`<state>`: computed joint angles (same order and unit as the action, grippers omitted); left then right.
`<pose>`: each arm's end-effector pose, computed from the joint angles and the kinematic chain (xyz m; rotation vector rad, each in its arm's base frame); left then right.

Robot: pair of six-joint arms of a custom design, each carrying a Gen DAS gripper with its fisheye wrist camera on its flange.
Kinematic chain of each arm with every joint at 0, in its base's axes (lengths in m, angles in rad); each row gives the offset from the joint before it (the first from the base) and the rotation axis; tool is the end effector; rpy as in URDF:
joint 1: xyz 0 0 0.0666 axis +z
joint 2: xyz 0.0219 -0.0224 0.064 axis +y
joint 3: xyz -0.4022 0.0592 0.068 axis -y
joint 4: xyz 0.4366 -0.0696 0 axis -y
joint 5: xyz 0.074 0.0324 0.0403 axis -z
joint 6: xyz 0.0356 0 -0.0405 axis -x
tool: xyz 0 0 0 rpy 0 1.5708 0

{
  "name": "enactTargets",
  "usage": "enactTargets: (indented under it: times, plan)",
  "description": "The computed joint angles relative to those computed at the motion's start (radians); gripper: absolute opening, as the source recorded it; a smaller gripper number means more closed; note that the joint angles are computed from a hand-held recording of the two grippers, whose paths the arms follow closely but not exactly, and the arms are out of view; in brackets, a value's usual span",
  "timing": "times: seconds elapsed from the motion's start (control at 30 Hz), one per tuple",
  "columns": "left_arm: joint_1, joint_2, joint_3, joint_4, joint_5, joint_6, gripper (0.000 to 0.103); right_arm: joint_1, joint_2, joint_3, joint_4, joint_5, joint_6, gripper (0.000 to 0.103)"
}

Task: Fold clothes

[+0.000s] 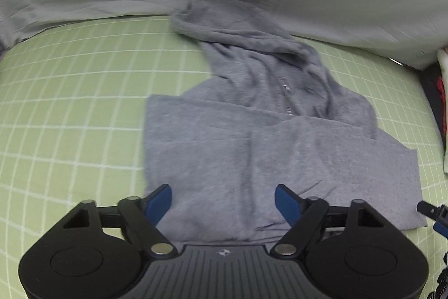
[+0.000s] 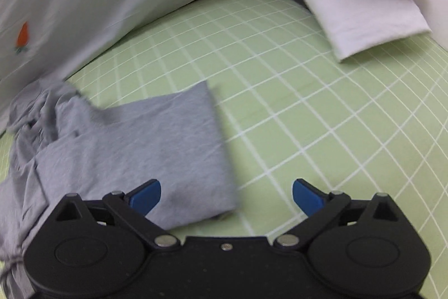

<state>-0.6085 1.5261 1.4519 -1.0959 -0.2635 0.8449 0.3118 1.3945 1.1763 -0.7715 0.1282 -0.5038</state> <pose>0.4558 -0.3067 0.4032 -0.3860 2.6415 -0.0958 0.4816 0.1500 0.3525 0.2937 2.5384 0.1524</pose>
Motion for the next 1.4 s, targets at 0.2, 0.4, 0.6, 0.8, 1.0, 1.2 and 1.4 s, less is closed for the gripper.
enactTargets:
  times: [0.2,0.4,0.6,0.8,1.0,1.2,1.4]
  plan:
    - [0.012,0.085,0.057,0.019,0.094,-0.045,0.044,-0.026,0.054,0.037,0.000,0.005,0.006,0.102]
    - [0.011,0.124,0.090,0.000,0.084,-0.027,0.048,-0.019,0.079,0.052,-0.012,0.022,0.080,0.103]
    - [0.008,0.122,0.092,0.029,0.096,-0.030,0.020,-0.011,0.093,0.064,-0.021,0.040,0.141,0.103]
    - [-0.001,0.049,0.049,0.090,0.047,-0.022,0.015,-0.001,0.071,0.041,-0.014,0.054,0.167,0.103]
    - [-0.001,-0.055,0.013,0.139,-0.023,-0.019,0.014,0.008,0.045,0.018,-0.019,0.035,0.117,0.103]
    - [0.014,-0.192,-0.036,0.181,-0.123,0.034,0.013,0.033,0.042,0.018,-0.020,0.040,0.124,0.103]
    - [0.055,-0.314,-0.091,0.051,-0.358,0.134,0.013,0.056,0.059,0.036,-0.043,0.048,0.156,0.103]
